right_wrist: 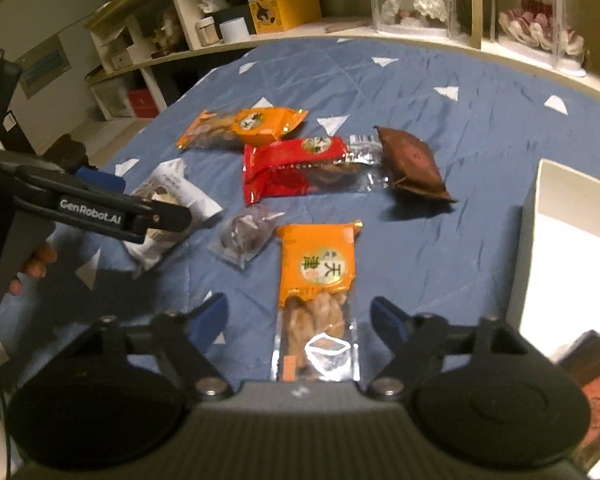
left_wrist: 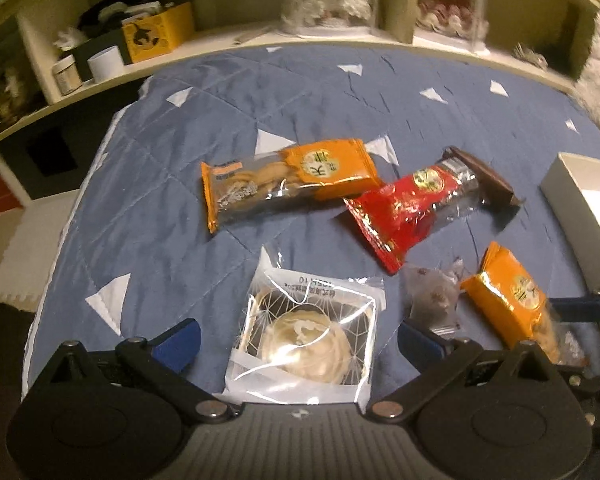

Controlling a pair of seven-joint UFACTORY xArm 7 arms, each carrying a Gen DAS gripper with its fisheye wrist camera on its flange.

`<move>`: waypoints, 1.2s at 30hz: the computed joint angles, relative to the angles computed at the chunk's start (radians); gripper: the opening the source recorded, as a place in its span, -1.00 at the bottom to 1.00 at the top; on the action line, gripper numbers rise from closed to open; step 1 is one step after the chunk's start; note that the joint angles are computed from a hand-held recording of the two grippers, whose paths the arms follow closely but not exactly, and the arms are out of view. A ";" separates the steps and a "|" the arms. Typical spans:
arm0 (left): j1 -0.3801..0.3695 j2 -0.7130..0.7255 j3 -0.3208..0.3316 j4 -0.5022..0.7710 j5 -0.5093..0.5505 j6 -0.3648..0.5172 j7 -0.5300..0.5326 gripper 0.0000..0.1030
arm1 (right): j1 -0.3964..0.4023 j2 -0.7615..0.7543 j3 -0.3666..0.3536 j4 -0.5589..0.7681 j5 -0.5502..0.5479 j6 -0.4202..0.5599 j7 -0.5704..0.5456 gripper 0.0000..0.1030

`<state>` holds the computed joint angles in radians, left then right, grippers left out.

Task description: Organize snacks

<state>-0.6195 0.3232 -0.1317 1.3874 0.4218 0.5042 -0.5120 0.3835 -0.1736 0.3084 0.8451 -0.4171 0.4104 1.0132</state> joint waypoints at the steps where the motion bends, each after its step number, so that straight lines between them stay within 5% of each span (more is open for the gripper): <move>1: 0.003 0.004 -0.003 0.003 0.000 0.000 0.017 1.00 | 0.000 0.010 0.000 0.006 0.001 0.000 -0.002 0.45; 8: 0.007 0.020 0.001 0.022 0.002 0.016 0.077 1.00 | -0.002 0.023 -0.002 0.005 -0.018 0.034 0.075 -0.04; 12: 0.036 0.027 -0.028 0.024 -0.092 0.030 0.133 0.91 | 0.001 0.006 -0.010 -0.024 -0.001 0.004 0.081 -0.08; 14: 0.024 0.033 -0.023 0.035 -0.090 0.058 0.143 0.52 | 0.004 -0.001 -0.006 -0.028 0.003 0.008 0.079 -0.11; 17: 0.008 0.025 -0.013 0.026 -0.068 0.055 0.128 0.34 | 0.006 -0.009 0.002 -0.030 0.007 0.013 0.079 -0.13; 26: -0.002 -0.029 -0.007 -0.033 -0.057 0.039 -0.012 0.31 | -0.012 -0.023 0.025 -0.037 -0.063 0.012 0.173 -0.20; 36: 0.009 -0.123 -0.048 -0.108 -0.071 -0.084 -0.123 0.31 | -0.059 -0.119 0.064 -0.058 -0.135 0.026 0.265 -0.21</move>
